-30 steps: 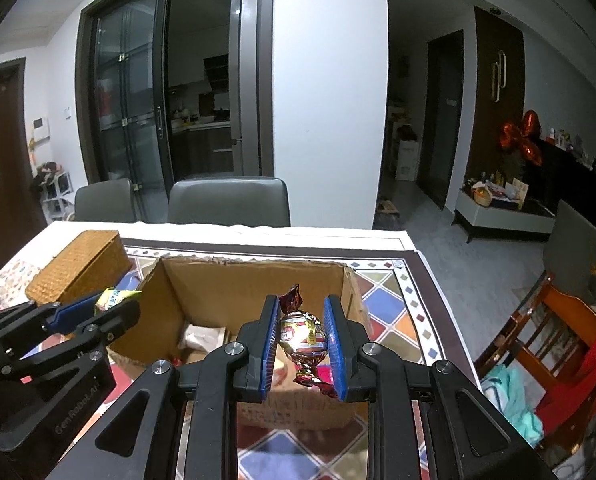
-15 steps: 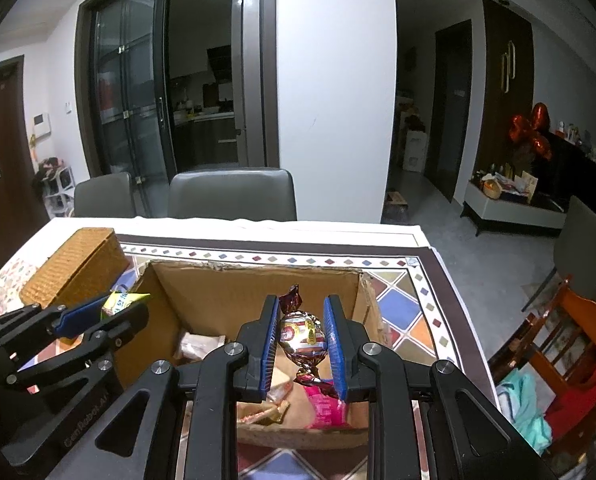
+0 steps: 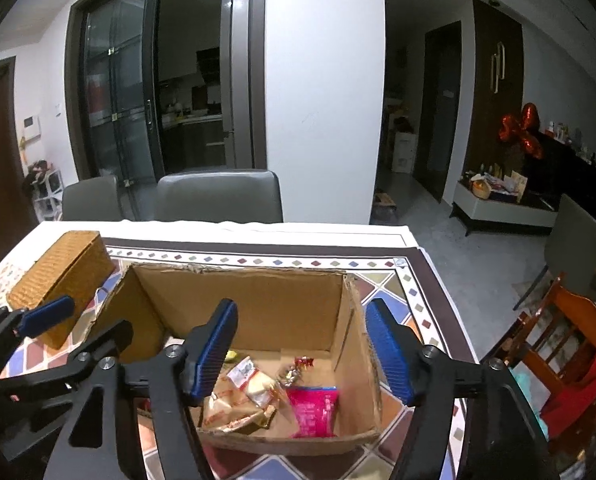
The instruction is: Organize snacks
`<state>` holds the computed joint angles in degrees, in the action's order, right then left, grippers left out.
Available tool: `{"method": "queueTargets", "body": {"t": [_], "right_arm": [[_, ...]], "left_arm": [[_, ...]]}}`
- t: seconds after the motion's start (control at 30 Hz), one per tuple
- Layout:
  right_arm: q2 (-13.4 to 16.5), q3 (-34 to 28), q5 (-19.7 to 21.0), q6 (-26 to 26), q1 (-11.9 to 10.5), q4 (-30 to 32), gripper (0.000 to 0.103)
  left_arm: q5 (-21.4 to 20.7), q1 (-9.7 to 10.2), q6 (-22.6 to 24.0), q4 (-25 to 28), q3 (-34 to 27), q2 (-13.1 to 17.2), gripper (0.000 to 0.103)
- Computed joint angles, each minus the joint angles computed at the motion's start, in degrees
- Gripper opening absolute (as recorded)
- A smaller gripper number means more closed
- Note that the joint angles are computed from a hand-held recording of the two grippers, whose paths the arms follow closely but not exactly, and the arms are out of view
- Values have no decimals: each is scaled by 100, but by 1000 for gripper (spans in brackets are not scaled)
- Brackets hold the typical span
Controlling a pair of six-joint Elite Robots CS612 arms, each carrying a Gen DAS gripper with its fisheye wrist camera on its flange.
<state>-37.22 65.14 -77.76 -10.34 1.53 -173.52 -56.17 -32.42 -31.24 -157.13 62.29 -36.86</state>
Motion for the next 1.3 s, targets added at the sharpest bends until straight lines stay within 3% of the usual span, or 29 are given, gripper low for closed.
{"method": "queueTargets", "body": {"t": [0.17, 0.37, 0.57, 0.97, 1.3], "right_arm": [[-54, 85, -77, 40, 0, -106, 79], [-165, 247, -91, 24, -13, -201, 80], [-339, 528, -166, 78, -33, -434, 87], [-707, 1116, -217, 122, -89, -794, 91], [-1033, 1697, -205, 78, -138, -1157, 92]], "left_arm": [[167, -41, -31, 62, 107, -85, 73], [393, -111, -109, 31, 291, -217, 84], [647, -199, -170, -78, 551, -402, 86], [1001, -380, -390, -290, 1113, -754, 97], [1163, -527, -640, -459, 1606, -1037, 99]]}}
